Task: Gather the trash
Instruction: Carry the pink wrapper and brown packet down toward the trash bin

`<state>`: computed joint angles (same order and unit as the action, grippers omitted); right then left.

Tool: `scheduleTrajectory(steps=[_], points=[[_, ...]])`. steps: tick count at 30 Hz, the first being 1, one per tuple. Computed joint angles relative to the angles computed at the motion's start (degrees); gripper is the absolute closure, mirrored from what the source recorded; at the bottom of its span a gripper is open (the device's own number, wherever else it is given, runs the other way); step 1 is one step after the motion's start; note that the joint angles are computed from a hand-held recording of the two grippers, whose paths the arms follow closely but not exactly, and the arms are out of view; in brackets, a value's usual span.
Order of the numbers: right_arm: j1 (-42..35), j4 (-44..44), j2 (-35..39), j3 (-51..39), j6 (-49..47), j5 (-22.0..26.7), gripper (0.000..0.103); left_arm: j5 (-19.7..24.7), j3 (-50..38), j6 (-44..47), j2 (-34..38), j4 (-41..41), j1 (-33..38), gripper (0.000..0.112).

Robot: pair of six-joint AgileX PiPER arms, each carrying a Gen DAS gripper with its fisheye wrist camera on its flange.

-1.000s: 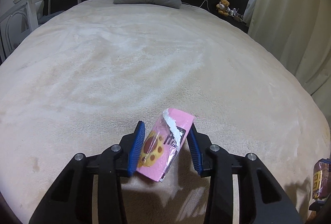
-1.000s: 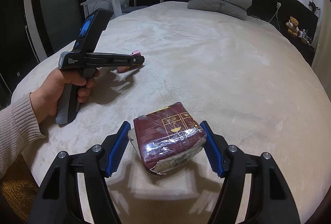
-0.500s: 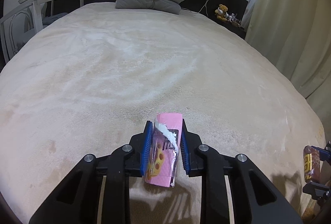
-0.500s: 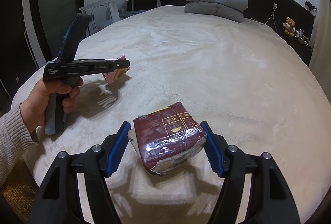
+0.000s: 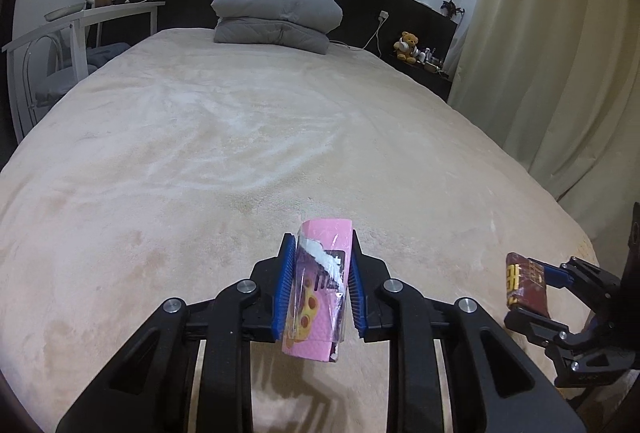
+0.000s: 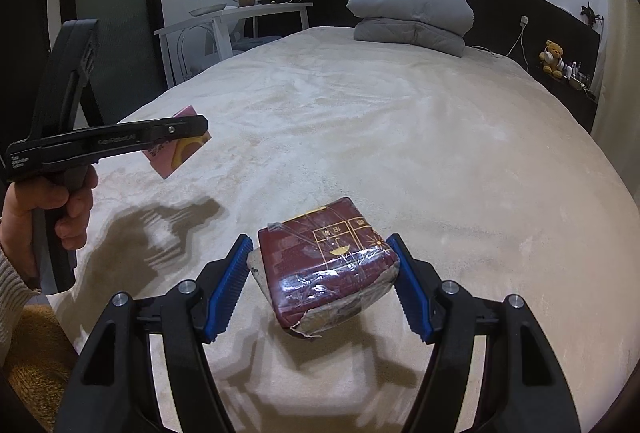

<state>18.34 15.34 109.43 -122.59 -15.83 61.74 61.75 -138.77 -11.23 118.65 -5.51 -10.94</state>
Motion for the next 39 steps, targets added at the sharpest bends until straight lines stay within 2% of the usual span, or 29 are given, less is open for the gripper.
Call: scheduleTrajectory(steps=[3, 8, 21, 32, 39], points=[[0.03, 1.0, -3.6, 4.97, 0.24, -1.61, 0.035, -5.64, 13.22, -0.58, -8.04, -0.07, -0.98, 0.088], [0.69, 2.47, -10.04, 13.81, 0.97, -4.77, 0.035, -12.12, 29.05, -2.78, -18.48, 0.39, -3.26, 0.088], [2.04, 3.57, -26.74, 35.06, 3.12, -10.01, 0.035, -21.23, 55.25, -14.56, -38.61, 8.21, -13.09, 0.088], [3.74, 4.37, -40.64, 48.8, 4.96, -11.47, 0.035, -20.81, 67.66, -32.7, -49.64, 23.15, -25.96, 0.088], [9.76, -0.3, -48.97, 55.7, 10.66, -12.81, 0.035, -18.58, 72.53, -44.4, -53.82, 31.56, -34.69, 0.088]])
